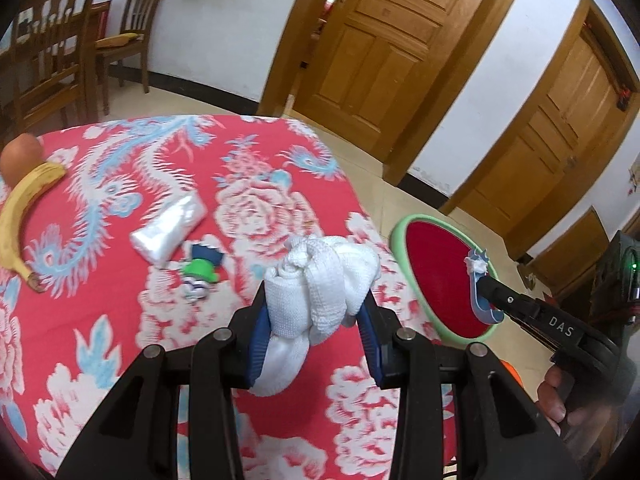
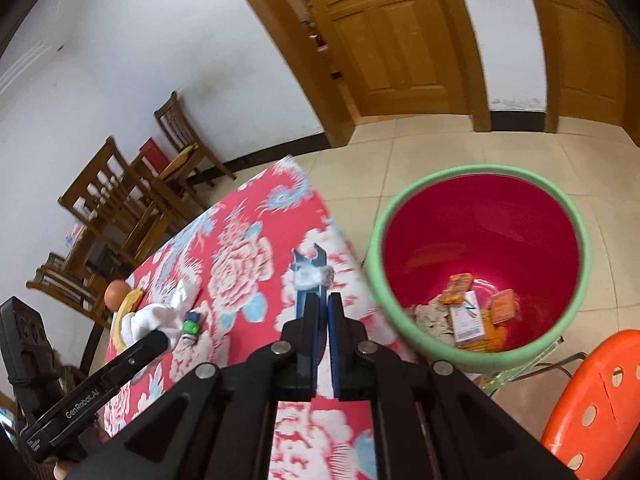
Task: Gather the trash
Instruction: 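Carry the white cloth and blue toothbrush over the red bin, then open the right tool to drop the toothbrush while the left tool releases the cloth into the bin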
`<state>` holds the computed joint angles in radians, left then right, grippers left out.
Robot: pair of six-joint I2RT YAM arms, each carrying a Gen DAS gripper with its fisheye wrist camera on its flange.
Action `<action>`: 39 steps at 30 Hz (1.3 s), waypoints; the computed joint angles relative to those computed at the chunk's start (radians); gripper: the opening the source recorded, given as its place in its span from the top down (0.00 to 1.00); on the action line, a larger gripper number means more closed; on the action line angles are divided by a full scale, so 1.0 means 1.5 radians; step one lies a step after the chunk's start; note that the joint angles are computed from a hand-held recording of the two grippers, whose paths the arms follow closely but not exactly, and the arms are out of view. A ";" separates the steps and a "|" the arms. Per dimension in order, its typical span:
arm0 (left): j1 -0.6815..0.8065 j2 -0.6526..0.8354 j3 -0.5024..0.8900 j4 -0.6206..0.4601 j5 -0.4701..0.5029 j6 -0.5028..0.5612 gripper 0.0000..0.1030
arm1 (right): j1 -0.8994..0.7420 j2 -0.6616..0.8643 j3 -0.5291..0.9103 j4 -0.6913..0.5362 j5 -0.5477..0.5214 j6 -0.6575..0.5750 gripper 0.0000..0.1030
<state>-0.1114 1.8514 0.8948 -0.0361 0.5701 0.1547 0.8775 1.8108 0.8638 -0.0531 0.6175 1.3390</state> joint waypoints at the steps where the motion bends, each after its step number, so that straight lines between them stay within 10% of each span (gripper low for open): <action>1: -0.009 -0.001 0.002 -0.003 0.000 -0.002 0.61 | 0.000 -0.008 -0.012 0.001 0.004 0.009 0.94; 39: -0.245 0.063 0.076 -0.016 -0.086 -0.050 0.61 | -0.054 -0.112 -0.287 0.109 -0.012 0.160 0.79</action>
